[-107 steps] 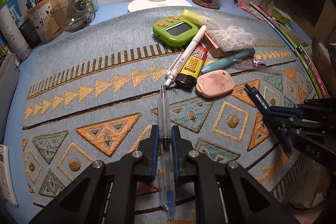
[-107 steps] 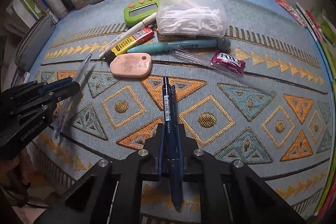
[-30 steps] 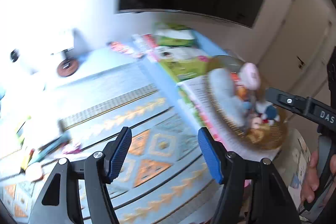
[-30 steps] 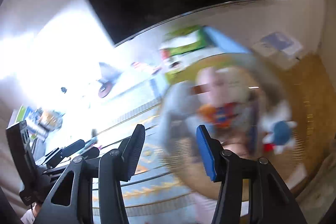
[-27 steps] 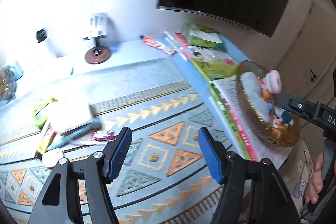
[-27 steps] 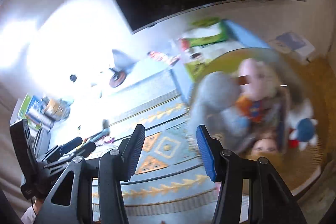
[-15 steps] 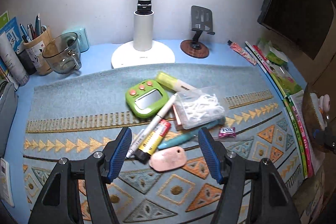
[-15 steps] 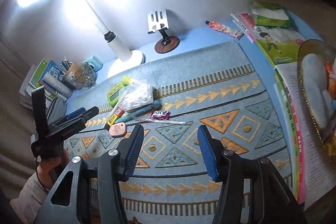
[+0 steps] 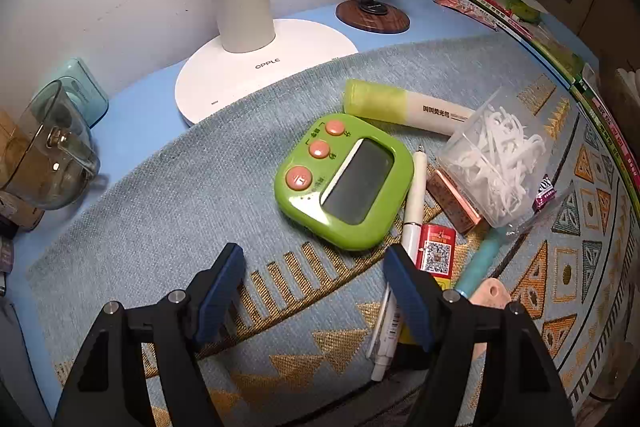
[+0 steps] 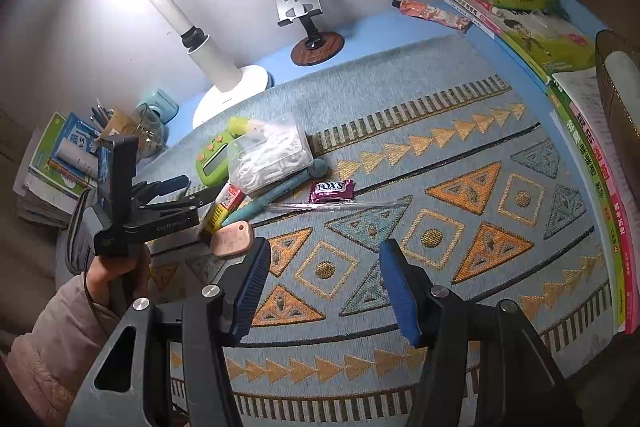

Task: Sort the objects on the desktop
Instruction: 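Grasp the green timer with the left tool, then grasp the pink FOXS candy with the right tool while left holds the timer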

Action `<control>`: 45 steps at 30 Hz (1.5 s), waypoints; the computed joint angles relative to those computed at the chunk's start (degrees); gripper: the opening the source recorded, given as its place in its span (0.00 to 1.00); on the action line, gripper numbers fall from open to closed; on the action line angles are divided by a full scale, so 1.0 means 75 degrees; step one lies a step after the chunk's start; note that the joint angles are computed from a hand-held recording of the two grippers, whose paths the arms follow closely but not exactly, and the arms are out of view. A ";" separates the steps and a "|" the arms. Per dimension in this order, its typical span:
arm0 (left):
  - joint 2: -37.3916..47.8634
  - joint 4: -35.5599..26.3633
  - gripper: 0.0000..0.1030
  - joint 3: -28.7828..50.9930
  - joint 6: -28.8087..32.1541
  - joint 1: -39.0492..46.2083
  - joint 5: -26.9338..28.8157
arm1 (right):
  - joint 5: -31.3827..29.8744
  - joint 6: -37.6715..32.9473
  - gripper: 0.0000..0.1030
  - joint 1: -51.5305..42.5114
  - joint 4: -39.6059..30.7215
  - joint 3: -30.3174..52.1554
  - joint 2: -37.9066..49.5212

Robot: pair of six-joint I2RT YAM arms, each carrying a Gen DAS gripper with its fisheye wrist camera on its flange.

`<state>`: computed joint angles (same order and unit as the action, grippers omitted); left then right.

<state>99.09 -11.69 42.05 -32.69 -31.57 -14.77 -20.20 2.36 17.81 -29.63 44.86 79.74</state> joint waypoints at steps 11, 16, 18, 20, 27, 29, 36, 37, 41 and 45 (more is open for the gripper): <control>0.0749 0.0774 0.73 0.0539 0.1001 0.0375 0.0266 | 0.0461 0.0325 0.55 0.0436 0.0040 0.0130 0.0195; 0.0669 0.1105 0.69 0.0407 0.0975 0.0371 0.0294 | 0.0601 0.0034 0.55 0.0396 0.0386 0.0106 0.0487; 0.0491 0.1229 0.68 0.0217 0.0836 0.0397 0.0390 | 0.0618 -0.0215 0.55 0.0397 0.0422 0.0291 0.0969; 0.0292 0.1291 0.68 -0.0040 0.0568 0.0343 0.0354 | 0.0627 -0.0365 0.55 0.0444 0.0481 0.0474 0.1396; -0.0918 0.1339 0.66 -0.1280 -0.0736 0.0101 0.0214 | 0.0551 -0.0405 0.55 0.0756 0.1275 0.0847 0.2498; -0.1258 0.1215 0.66 -0.1537 -0.1266 -0.0140 0.0000 | 0.0672 -0.0274 0.55 0.0925 0.1425 0.1026 0.2832; -0.2444 0.0625 0.65 -0.2122 -0.2545 -0.0939 -0.0484 | 0.1262 0.0280 0.55 0.1318 0.1628 0.1623 0.3820; -0.2544 0.0500 0.64 -0.2139 -0.2676 -0.1030 -0.0546 | 0.1406 0.0271 0.54 0.1385 0.1722 0.1594 0.3833; -0.2697 0.0375 0.64 -0.2207 -0.2948 -0.1155 -0.0660 | 0.2072 0.0109 0.35 0.1648 0.1806 0.1520 0.3782; -0.2747 0.0335 0.64 -0.2275 -0.3201 -0.1316 -0.0746 | 0.1859 0.0067 0.23 0.1439 0.1842 0.1407 0.3690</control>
